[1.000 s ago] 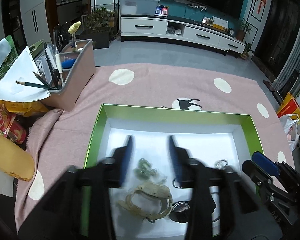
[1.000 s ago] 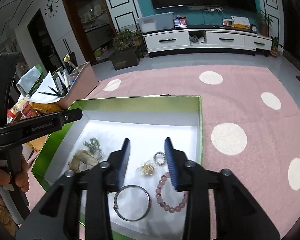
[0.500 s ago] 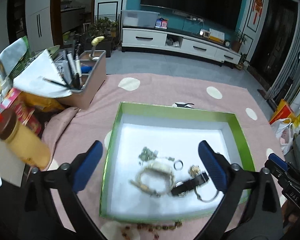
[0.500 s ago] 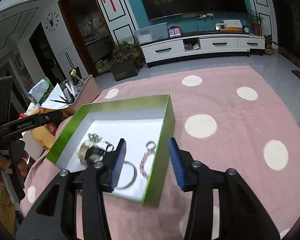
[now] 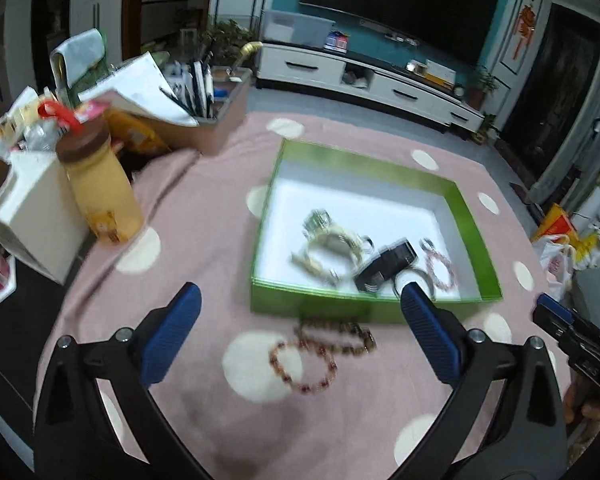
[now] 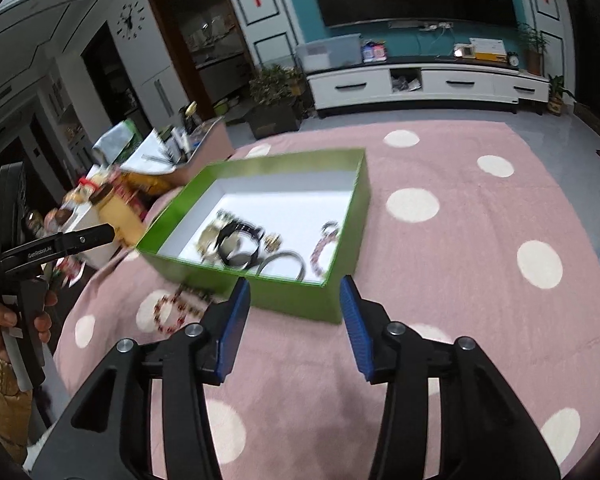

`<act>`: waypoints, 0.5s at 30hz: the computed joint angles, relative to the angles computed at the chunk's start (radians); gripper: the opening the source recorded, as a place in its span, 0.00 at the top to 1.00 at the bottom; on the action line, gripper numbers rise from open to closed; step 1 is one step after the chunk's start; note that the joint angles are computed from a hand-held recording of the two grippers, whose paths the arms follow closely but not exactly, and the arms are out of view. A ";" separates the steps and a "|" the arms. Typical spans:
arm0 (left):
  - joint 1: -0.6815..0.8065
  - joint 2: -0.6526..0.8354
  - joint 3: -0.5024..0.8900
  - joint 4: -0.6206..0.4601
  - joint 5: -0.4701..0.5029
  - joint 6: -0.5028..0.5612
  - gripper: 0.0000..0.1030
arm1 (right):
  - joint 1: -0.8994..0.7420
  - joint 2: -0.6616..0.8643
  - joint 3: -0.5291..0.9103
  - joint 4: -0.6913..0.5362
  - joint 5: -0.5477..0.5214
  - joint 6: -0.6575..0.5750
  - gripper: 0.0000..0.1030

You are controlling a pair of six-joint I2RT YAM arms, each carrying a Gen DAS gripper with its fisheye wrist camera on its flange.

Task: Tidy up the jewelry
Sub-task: 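Withdraw both tools from the box toward the remaining bead bracelets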

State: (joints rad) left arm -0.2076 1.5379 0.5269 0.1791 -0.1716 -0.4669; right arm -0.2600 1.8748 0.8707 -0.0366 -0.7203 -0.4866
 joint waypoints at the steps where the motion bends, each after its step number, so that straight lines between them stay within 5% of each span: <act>1: -0.013 -0.017 -0.030 0.015 -0.012 -0.018 0.02 | 0.007 -0.008 -0.015 -0.003 0.008 -0.015 0.54; 10: -0.070 -0.056 -0.295 0.318 0.027 -0.251 0.02 | 0.055 0.009 -0.122 0.019 0.020 -0.079 0.54; 15: -0.083 0.050 -0.222 0.229 0.073 -0.189 0.02 | 0.102 0.025 -0.136 0.034 0.042 -0.076 0.54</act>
